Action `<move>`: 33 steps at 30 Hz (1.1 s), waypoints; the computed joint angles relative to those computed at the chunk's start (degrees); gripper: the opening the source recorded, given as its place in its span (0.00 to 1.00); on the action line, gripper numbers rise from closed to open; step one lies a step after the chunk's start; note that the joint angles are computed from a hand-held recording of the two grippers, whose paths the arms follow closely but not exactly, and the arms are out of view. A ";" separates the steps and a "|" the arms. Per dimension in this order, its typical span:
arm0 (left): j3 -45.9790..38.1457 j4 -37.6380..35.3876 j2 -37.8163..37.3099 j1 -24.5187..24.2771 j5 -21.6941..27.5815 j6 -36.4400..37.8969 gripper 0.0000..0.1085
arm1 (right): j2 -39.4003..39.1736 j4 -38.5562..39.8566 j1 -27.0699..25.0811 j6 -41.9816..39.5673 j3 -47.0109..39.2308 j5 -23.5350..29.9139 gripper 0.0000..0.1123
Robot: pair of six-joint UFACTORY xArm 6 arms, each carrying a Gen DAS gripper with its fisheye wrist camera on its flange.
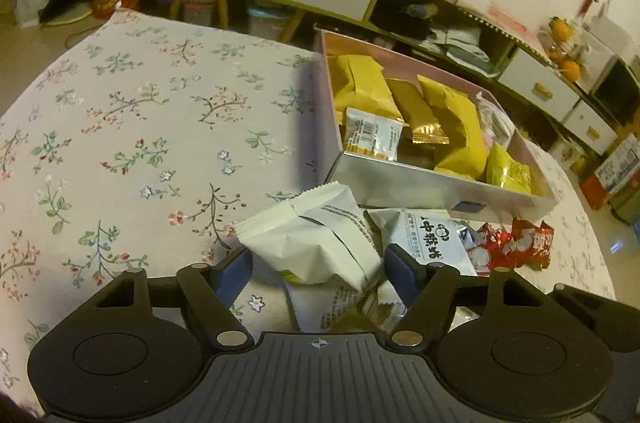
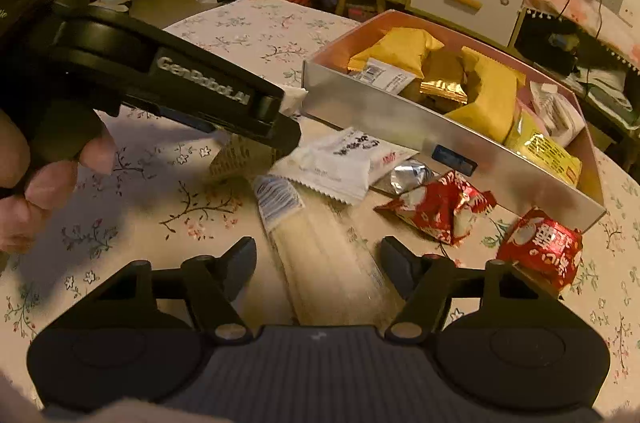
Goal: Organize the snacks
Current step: 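Grasp the white packet with the left tool while the right grasps the clear-wrapped bread roll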
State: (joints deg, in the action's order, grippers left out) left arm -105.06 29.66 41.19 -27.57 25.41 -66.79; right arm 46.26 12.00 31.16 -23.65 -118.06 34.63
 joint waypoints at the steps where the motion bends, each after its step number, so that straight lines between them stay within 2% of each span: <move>1: -0.02 -0.50 0.09 -0.02 -0.28 0.17 0.57 | 0.05 -0.15 0.10 0.08 -0.01 -0.20 0.54; 2: -0.13 -0.99 0.21 -0.05 -0.62 0.43 0.50 | -0.07 -0.16 0.19 -0.07 0.20 -0.44 0.50; 7: -0.45 0.29 0.03 -0.44 0.80 -0.27 0.48 | -0.86 0.34 0.51 -1.74 1.04 -0.57 0.33; 17: 4.09 -0.88 -3.26 0.02 -0.26 1.52 0.45 | -4.12 1.45 0.29 -2.62 5.06 -0.29 0.28; 28: 9.05 -2.40 -7.02 0.37 -2.75 3.53 0.45 | -7.80 1.11 -0.07 -1.15 8.84 0.71 0.27; 33: 10.32 -1.44 -8.45 0.43 -3.14 3.02 0.45 | -9.04 3.38 -0.33 -1.32 9.95 0.15 0.27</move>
